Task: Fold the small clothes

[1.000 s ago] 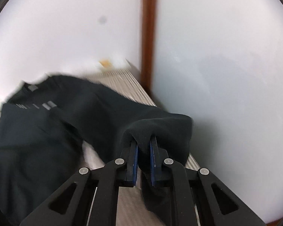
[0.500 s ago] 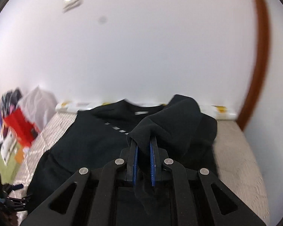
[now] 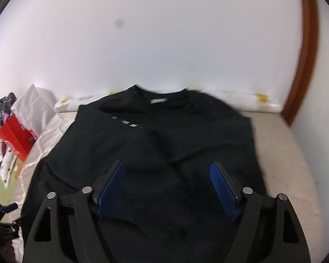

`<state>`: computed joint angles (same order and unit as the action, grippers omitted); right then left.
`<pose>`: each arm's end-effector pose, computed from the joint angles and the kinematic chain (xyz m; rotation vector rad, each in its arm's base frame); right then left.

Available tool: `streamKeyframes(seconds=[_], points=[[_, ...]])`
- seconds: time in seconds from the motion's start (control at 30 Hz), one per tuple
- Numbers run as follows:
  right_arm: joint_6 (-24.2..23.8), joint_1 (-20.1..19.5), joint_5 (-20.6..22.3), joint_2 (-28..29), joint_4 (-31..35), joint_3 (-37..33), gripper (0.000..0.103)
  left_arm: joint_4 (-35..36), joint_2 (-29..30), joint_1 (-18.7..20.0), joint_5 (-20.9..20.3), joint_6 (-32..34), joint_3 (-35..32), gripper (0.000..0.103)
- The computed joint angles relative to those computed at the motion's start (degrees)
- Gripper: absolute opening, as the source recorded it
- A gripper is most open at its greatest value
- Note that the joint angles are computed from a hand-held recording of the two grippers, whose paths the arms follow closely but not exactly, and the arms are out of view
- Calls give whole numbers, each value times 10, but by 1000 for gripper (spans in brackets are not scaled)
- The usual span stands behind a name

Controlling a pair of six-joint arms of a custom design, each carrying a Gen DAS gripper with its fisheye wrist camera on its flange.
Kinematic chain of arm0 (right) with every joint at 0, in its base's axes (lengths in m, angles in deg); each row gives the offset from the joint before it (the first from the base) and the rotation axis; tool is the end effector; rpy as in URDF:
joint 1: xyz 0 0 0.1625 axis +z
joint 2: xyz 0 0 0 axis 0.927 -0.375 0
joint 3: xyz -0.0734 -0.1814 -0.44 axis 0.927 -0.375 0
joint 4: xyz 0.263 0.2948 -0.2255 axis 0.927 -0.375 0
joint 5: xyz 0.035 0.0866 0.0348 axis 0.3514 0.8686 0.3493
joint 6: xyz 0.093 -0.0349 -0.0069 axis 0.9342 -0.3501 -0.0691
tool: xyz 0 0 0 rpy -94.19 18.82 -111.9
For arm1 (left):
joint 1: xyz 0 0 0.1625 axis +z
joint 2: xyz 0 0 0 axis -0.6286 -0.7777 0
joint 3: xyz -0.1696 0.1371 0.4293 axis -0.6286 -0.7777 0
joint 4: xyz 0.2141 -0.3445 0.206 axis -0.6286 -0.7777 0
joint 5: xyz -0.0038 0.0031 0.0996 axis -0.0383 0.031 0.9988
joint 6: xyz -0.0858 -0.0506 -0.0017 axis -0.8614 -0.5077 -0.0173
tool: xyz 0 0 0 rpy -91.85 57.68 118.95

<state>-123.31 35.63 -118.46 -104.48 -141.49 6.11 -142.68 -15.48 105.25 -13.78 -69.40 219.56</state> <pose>0.2753 -0.7451 0.1200 0.8522 -2.3574 0.7805 0.0063 -0.5221 0.2829 -0.0862 2.2304 -0.8607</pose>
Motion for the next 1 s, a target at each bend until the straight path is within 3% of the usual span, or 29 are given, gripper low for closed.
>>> streamKeyframes(seconds=[0.2, 0.3, 0.37, 0.53, 0.6, 0.63, 0.67, 0.7, 0.8, 1.0], points=[[12, -30, 11, -46, -9, 48, 84, 6, 17, -26, 17, -5, -4, 78], [21, -45, 17, -50, -3, 60, 71, 17, 20, -29, 15, -19, -7, 78], [37, -55, 28, -48, 38, 55, 62, 19, 19, -30, 18, -21, -4, 78], [53, -70, 33, -11, 76, 21, 62, 13, 4, -27, 27, -14, 16, 78], [67, -74, 40, 0, 88, 7, 57, 7, -4, -21, 20, -9, 22, 78], [76, -77, 51, 4, 102, 0, 41, 6, -6, -18, 19, -10, 23, 78], [80, -78, 59, 6, 116, -6, 16, 5, -7, -15, 19, -10, 25, 78], [85, -77, 65, 9, 135, -12, 7, 2, -7, -11, 19, -7, 25, 78], [81, -63, 65, 11, 127, -12, 6, -20, -7, 0, 10, 6, 27, 78], [113, -11, 129, 21, 179, -43, 5, -47, 0, 15, 3, 36, 24, 78]])
